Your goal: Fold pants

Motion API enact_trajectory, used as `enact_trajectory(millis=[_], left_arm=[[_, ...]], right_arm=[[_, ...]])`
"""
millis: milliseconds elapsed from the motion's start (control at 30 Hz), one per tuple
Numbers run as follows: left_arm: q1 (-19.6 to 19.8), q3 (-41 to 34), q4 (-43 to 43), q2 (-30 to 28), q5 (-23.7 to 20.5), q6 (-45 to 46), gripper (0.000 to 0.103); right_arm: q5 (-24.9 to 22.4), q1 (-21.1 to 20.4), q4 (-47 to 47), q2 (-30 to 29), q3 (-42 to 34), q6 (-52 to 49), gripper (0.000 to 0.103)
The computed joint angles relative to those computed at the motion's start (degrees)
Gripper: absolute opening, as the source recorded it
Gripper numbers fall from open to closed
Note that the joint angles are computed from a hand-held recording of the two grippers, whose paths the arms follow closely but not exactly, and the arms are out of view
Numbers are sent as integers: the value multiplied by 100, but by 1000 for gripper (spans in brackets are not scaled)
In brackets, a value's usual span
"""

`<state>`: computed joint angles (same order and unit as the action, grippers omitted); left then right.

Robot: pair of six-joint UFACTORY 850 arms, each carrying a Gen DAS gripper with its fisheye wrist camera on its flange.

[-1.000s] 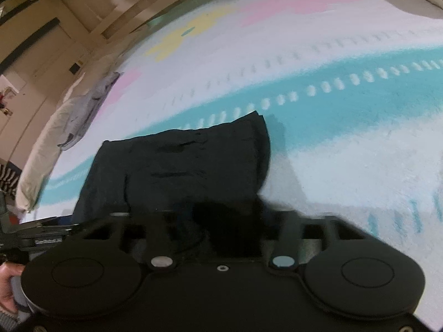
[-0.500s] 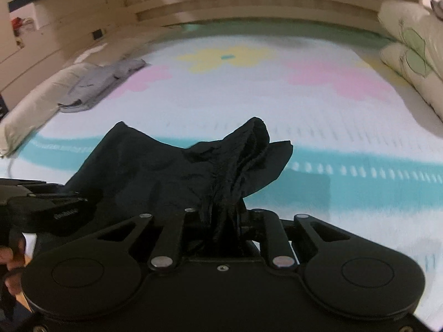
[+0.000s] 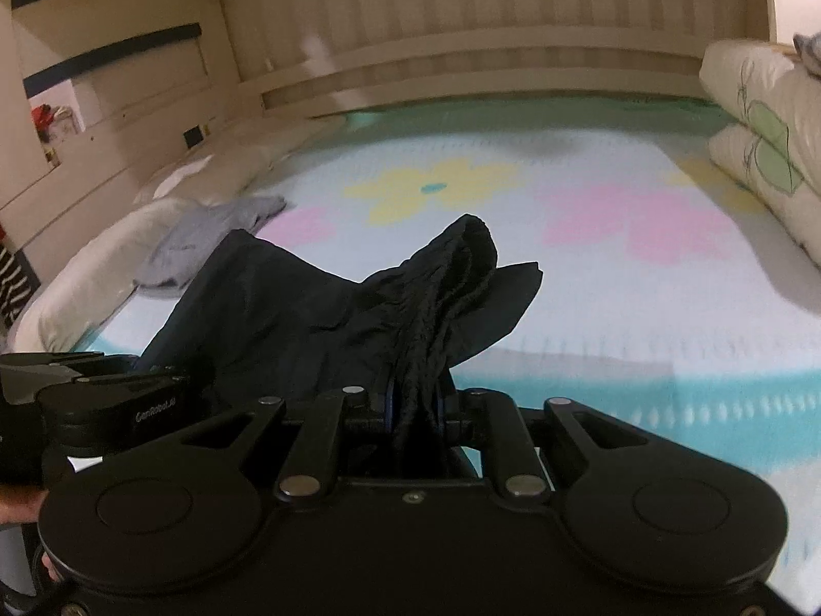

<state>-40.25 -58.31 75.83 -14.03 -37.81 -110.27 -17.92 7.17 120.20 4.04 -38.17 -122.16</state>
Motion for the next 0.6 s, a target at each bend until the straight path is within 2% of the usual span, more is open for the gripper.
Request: enact_trajectory(millis=[67, 233, 400, 433, 500, 533, 600], left_arm=[[140, -145, -11, -125, 136, 7, 14], [521, -650, -209, -714, 494, 364, 14], [796, -1178, -669, -1499, 870, 917, 15], [815, -1306, -857, -1672, 831, 1171, 16], [826, -1440, -984, -1927, 676, 1416, 28], [843, -1422, -916, -1984, 685, 1371, 38], [867, -1236, -442, -1942, 804, 890, 44]], right_arm=[[55, 0, -90, -206, -278, 83, 22], [277, -20, -1069, -1008, -1106, 1175, 22], [471, -32, -1091, -1960, -1784, 1007, 22], [507, -46, -1231, -2144, -1899, 1124, 22], [616, -90, -1909, -2539, -2151, 1807, 23], [695, -108, -2123, -2690, -2233, 2041, 25], [745, -183, -2959, -2985, -2397, 2971, 36]])
